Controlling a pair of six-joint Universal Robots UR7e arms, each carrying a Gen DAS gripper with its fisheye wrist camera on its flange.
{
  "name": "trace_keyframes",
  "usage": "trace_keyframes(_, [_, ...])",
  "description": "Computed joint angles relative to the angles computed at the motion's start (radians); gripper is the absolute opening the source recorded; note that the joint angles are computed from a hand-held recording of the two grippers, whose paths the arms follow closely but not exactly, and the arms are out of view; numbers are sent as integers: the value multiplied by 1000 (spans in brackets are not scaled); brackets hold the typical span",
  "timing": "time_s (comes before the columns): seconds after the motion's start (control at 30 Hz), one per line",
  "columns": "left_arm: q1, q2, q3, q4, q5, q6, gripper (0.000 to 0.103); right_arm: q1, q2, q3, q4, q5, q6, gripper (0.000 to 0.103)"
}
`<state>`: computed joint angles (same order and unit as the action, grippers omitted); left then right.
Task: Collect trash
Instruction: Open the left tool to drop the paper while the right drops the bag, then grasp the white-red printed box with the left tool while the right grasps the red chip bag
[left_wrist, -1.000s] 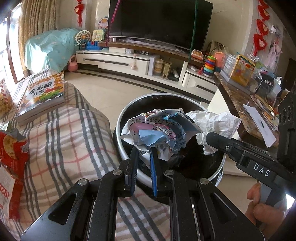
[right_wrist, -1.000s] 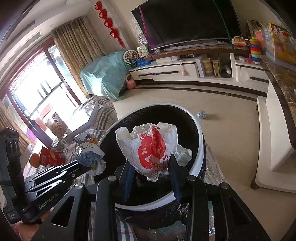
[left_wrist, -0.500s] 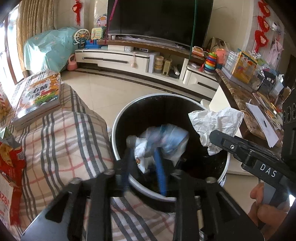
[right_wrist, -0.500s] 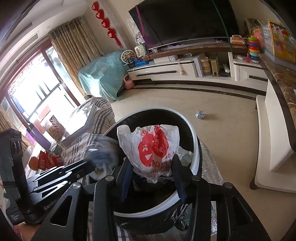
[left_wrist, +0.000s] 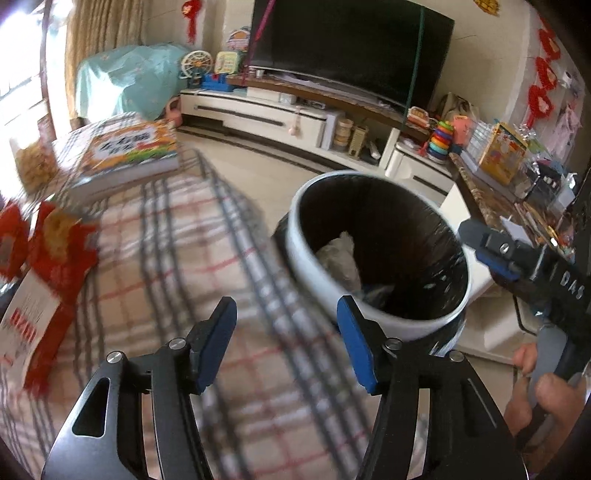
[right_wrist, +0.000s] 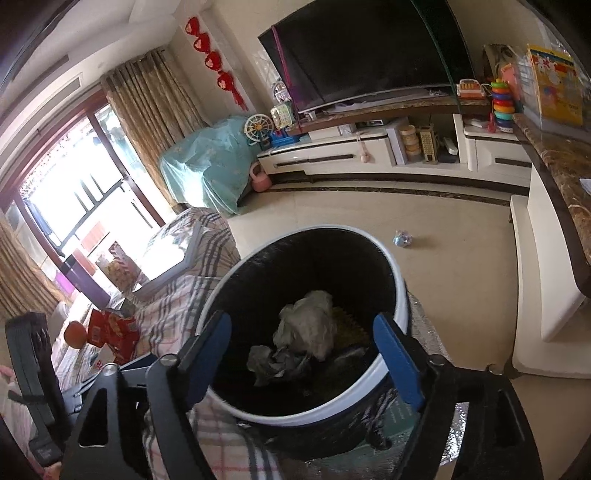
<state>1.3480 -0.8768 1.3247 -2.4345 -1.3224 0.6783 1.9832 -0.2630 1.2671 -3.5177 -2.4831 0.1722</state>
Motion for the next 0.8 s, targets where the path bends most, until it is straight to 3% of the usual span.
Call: trace_keyframes(0.8, [152,-80,-79,2,26,-51,63,53,193,-291,249,142,30,87])
